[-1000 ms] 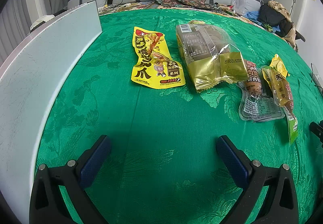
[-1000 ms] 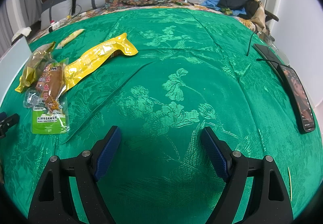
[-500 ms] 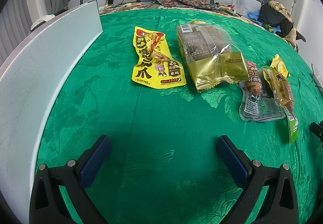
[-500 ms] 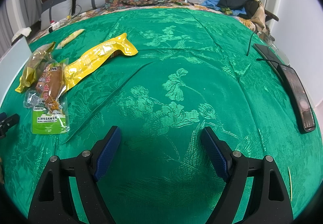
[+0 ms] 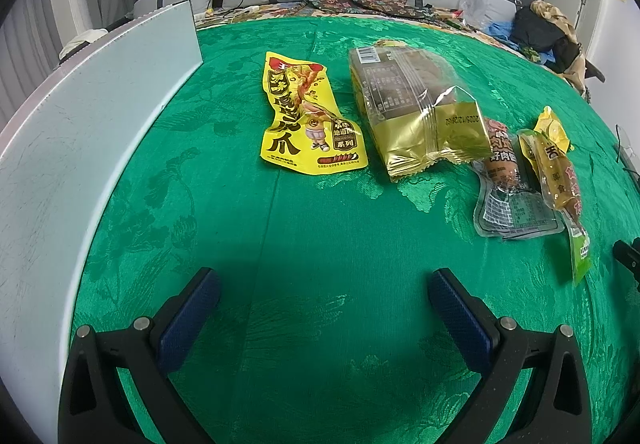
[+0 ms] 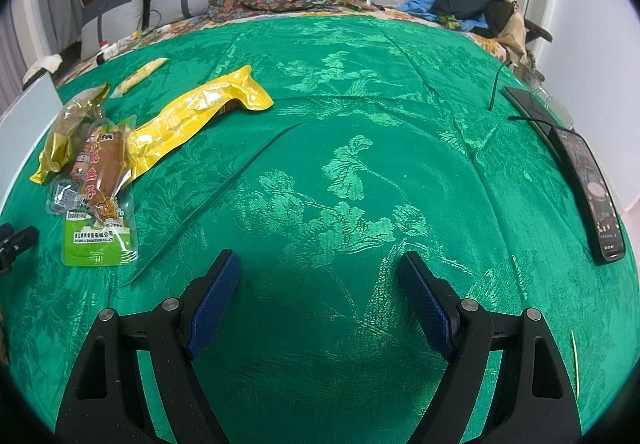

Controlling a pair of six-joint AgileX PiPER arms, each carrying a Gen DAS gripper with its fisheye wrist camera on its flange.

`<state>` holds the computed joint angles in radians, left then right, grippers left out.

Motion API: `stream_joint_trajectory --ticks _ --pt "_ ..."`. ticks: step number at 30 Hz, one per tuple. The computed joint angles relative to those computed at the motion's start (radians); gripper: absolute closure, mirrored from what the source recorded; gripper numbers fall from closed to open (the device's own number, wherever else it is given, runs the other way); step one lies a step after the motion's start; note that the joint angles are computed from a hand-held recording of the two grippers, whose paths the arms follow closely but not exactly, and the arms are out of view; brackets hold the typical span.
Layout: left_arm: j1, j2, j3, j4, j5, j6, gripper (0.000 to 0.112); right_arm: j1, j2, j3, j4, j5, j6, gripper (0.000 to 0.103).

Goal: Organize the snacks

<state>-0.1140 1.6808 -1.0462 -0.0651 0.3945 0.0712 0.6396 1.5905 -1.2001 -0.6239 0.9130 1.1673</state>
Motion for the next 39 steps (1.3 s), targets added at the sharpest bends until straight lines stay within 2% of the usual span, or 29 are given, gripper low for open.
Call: stream_joint_trajectory --ticks 7,9,12,15,19,24,28,31,32,33,35,39 --pt "0.006 0.005 -0.003 -0.008 0.000 0.013 0.009 0.002 0.000 -0.001 0.000 0.002 0.001 0.019" --pt "0.008 0.009 -0.016 -0.018 0.021 0.033 0.009 0.001 0.000 -0.001 0.000 0.001 0.001 0.019" --pt "0.043 0.048 -0.121 -0.096 0.175 0.136 0.010 0.001 0.000 0.000 0.000 0.000 0.001 0.019" --pt "0.107 0.057 -0.205 -0.277 0.264 0.280 0.010 0.002 0.000 -0.001 -0.001 0.002 0.001 0.018" --pt "0.117 0.100 -0.368 -0.362 0.380 0.333 0.010 0.001 0.000 0.000 -0.002 0.000 0.002 0.018" --pt "0.010 0.302 -0.751 -0.217 0.567 0.173 0.010 0.001 0.000 0.001 -0.002 0.000 0.002 0.018" --pt "-0.053 0.466 -0.993 -0.040 0.642 -0.036 0.010 0.002 0.000 0.000 -0.002 0.001 0.002 0.018" --pt "-0.084 0.581 -1.152 0.033 0.726 -0.085 0.010 0.002 0.000 0.000 -0.002 0.001 0.002 0.018" --pt "-0.091 0.598 -1.176 0.041 0.742 -0.080 0.016 0.002 0.000 -0.001 -0.002 0.002 0.003 0.018" --pt "-0.096 0.611 -1.195 0.043 0.752 -0.067 0.039 0.001 0.000 0.000 -0.002 0.001 0.002 0.018" --pt "-0.092 0.579 -1.139 0.021 0.720 -0.047 0.046 0.002 0.000 0.000 -0.002 0.002 0.003 0.018" --pt "-0.052 0.422 -0.893 -0.046 0.589 -0.018 0.049 0.002 0.000 -0.001 -0.002 0.002 0.003 0.018"
